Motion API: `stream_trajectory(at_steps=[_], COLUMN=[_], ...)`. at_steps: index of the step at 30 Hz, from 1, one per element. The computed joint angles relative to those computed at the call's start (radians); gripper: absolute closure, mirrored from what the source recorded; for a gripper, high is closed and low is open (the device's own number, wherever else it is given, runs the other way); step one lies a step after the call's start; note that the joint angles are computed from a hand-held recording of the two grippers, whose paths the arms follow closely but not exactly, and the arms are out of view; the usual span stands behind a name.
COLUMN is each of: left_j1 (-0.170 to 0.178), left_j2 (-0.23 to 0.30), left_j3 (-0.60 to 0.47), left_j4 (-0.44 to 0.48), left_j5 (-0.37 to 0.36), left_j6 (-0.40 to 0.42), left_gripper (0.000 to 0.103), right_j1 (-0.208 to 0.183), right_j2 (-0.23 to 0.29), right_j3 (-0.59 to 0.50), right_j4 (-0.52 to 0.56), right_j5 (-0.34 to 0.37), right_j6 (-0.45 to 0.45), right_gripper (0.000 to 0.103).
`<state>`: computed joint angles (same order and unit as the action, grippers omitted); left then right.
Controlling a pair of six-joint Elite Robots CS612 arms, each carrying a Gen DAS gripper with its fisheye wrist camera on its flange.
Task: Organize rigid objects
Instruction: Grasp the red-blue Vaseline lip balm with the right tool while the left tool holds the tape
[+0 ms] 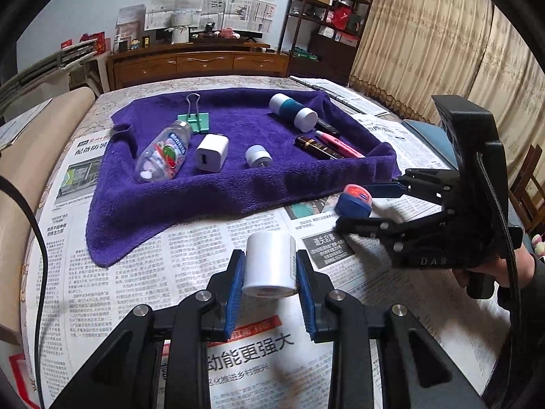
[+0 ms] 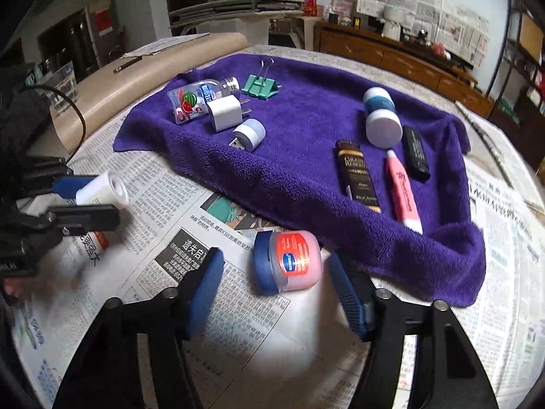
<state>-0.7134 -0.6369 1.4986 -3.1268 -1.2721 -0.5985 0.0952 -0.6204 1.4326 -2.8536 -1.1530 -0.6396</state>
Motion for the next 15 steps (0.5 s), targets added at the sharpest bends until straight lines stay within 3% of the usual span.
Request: stream_trajectory(at_steps=[2, 3, 15], left_j1=[0.001, 0.0, -0.003], left_j2=[0.0, 0.0, -0.02], left_j3=[0.004, 0.005, 0.025], left_j4=[-0.006, -0.006, -0.007], left_j5=[-0.003, -0.002, 0.031], left_j6=[-0.003, -0.004, -0.036], left_gripper=[0.074, 0.074, 0.074], right_j1=[-0.003, -0.005, -0.014], right_j2=[-0.001, 0.0, -0.02], right_j3=[-0.002, -0.002, 0.025], right_j4=[0.003, 0.002, -0.006], right_j5=[0.008, 0.012, 0.054], right_j6=[-0.01, -0.011, -0.01], right_gripper=[0.062, 0.067, 0.067])
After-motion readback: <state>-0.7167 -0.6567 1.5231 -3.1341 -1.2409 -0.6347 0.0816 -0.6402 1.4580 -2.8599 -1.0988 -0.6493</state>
